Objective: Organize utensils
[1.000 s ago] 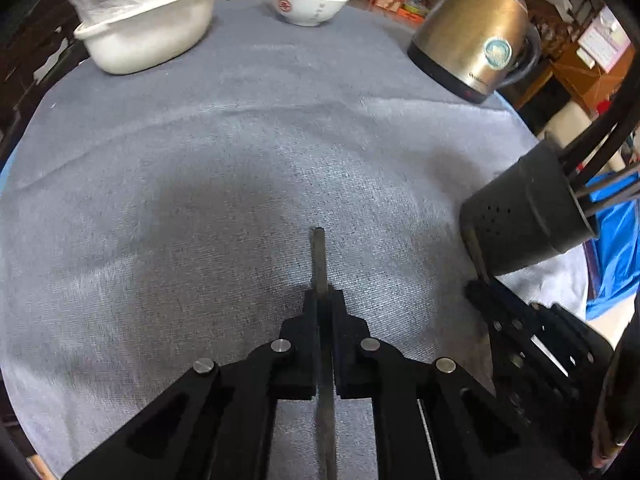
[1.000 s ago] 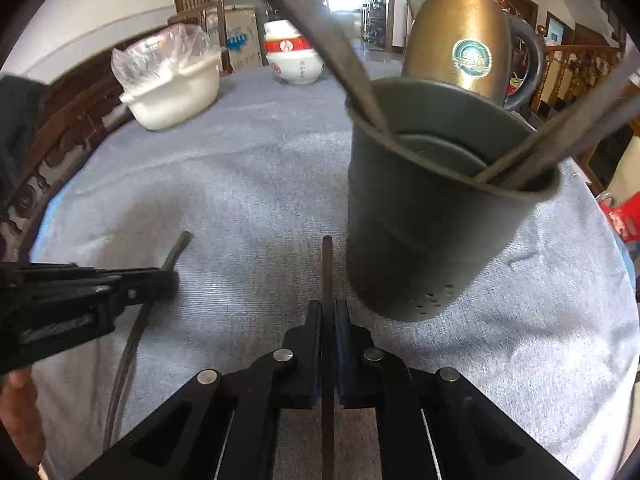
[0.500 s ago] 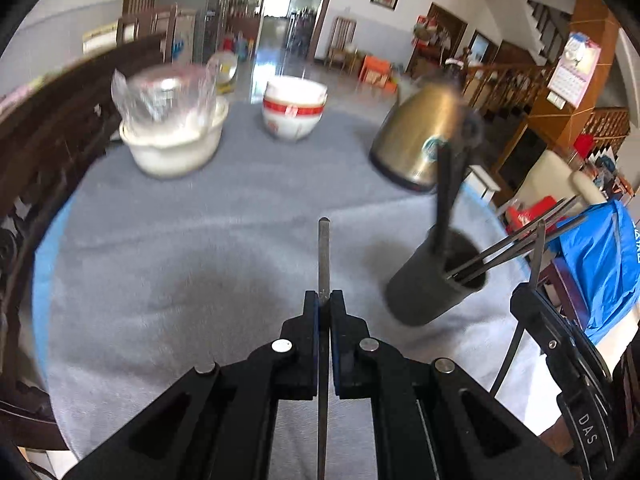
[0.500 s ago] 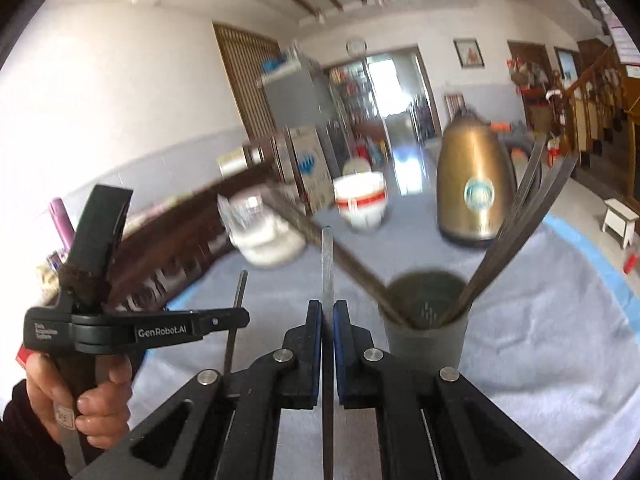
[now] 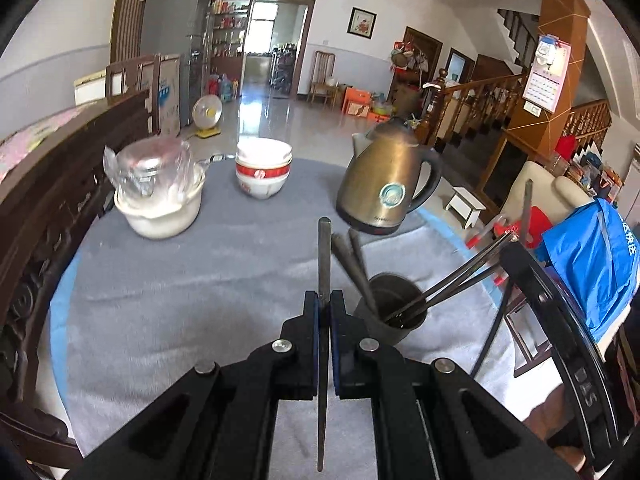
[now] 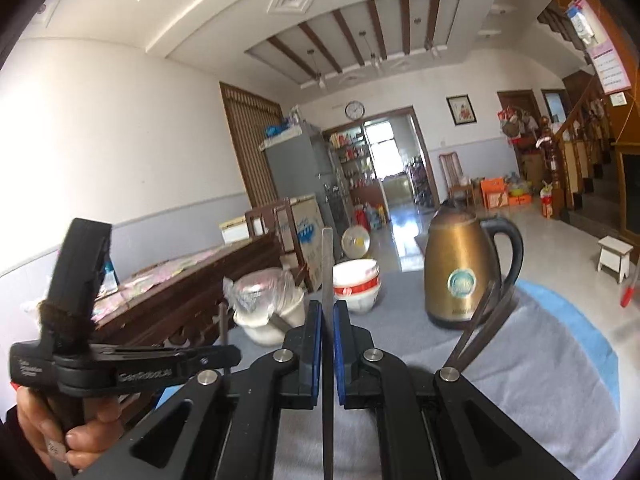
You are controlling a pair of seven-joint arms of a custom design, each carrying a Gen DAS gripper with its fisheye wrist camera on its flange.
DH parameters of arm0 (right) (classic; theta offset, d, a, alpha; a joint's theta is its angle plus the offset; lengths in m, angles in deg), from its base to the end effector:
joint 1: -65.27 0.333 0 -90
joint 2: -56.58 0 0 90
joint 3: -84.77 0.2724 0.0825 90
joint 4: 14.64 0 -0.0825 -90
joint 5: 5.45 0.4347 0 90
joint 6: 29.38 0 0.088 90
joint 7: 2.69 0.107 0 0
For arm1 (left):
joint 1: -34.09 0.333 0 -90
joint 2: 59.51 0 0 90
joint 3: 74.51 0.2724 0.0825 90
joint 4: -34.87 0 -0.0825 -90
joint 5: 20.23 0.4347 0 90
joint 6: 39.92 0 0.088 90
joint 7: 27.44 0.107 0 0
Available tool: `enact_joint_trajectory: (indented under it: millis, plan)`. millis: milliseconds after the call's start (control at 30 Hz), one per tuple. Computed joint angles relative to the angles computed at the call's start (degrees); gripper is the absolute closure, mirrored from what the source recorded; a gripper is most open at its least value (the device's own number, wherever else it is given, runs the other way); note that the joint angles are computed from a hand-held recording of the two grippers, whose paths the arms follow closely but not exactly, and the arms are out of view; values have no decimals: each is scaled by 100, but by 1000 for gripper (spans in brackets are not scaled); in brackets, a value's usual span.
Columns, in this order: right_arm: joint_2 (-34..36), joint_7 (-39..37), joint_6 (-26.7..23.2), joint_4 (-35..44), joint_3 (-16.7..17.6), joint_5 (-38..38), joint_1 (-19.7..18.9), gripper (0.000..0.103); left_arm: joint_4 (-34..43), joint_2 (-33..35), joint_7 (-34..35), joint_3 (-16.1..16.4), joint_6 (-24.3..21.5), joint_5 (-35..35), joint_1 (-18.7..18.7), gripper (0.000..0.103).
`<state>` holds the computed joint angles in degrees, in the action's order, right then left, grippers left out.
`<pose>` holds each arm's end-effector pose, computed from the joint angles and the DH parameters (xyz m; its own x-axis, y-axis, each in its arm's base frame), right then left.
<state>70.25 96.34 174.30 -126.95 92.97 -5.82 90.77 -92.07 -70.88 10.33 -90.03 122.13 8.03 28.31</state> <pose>0.5589 0.3655 0.4543 0.5176 -0.8361 -0.1815 -0.2753 0.0380 -0.9606 0.5408 -0.2419 0.4821 0.0318 -0.9831 0.1805 -0.6582 -0.1565 -0.7364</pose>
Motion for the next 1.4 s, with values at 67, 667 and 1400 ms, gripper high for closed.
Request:
enact_joint_trajectory:
  millis: [67,667,1400]
  plan:
    - [75,11,139,108,-32,58,-12,97,79,11,15,-11,-23,23,-6,98]
    - [964,-110,512,1502,-316,1031,100,97,1234,509,-377,-67,-88,937,-97,98]
    - [1846,-2900,725,2800,-885,4144,1044,97,2925,2023,-3926,777,-231,4357,-922,98]
